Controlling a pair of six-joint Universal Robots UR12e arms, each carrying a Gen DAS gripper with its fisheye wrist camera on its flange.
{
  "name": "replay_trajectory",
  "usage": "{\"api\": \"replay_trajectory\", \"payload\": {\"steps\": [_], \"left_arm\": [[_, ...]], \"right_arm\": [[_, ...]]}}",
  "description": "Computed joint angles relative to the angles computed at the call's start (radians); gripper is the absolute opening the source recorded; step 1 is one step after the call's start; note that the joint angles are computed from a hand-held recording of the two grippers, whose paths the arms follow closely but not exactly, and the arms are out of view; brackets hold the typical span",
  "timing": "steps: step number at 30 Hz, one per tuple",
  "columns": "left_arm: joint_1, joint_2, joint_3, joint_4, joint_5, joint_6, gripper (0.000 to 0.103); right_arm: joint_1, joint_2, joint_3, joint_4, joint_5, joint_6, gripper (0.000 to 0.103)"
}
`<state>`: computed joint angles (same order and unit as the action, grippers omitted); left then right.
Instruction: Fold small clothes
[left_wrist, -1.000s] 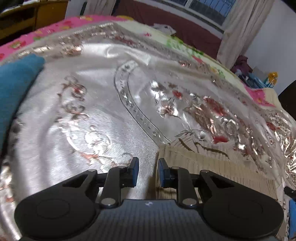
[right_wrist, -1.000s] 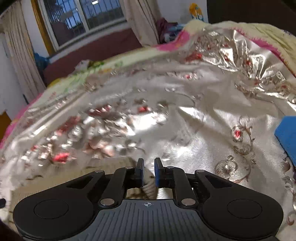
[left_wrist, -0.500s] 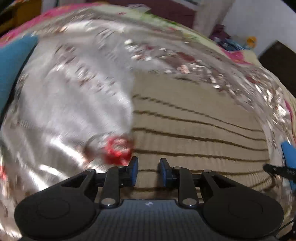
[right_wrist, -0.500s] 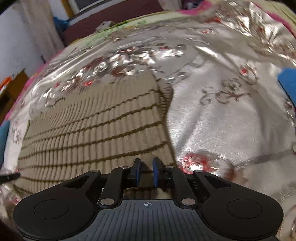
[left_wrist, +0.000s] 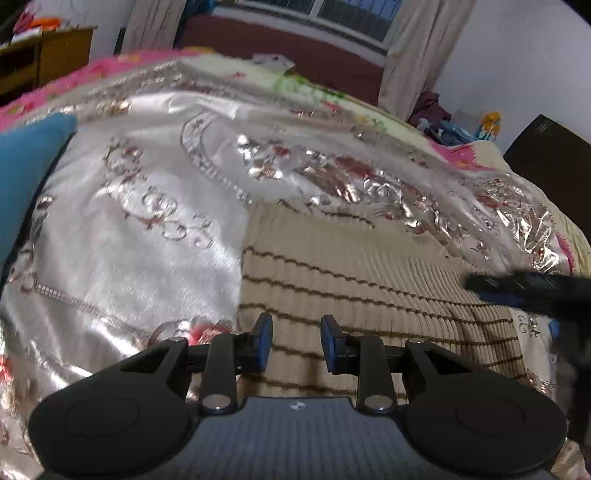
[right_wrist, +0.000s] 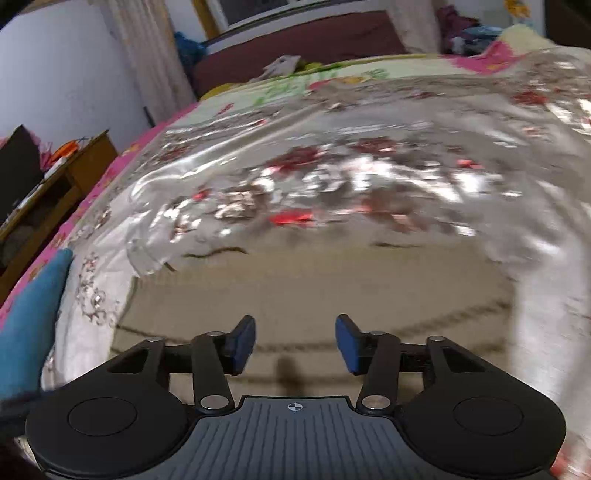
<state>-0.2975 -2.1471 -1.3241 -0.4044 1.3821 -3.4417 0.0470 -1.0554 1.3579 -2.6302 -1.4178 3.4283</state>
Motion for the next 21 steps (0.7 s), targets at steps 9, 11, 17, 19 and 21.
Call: {"api": "replay_trajectory", "payload": {"steps": [9, 11, 17, 19, 21], "left_arm": [[-0.010, -0.010, -0.038, 0.066, 0.009, 0.065, 0.037], [-0.008, -0.011, -0.041, 0.073, -0.002, 0.071, 0.038], [0.002, -0.007, -0.056, 0.112, -0.031, 0.042, 0.038], [0.003, -0.004, -0.065, 0.150, -0.025, 0.031, 0.038], [0.004, -0.002, -0.075, 0.191, -0.020, 0.019, 0.039]], "right_arm": [[0.058, 0.092, -0.119, 0.119, -0.143, -0.063, 0.020], [0.055, 0.085, -0.111, 0.115, -0.133, -0.052, 0.009], [0.054, 0.074, -0.112, 0.059, -0.125, -0.017, 0.006], [0.055, 0.076, -0.117, 0.026, -0.127, 0.000, 0.006], [0.055, 0.081, -0.123, -0.009, -0.133, 0.029, 0.006]]}}
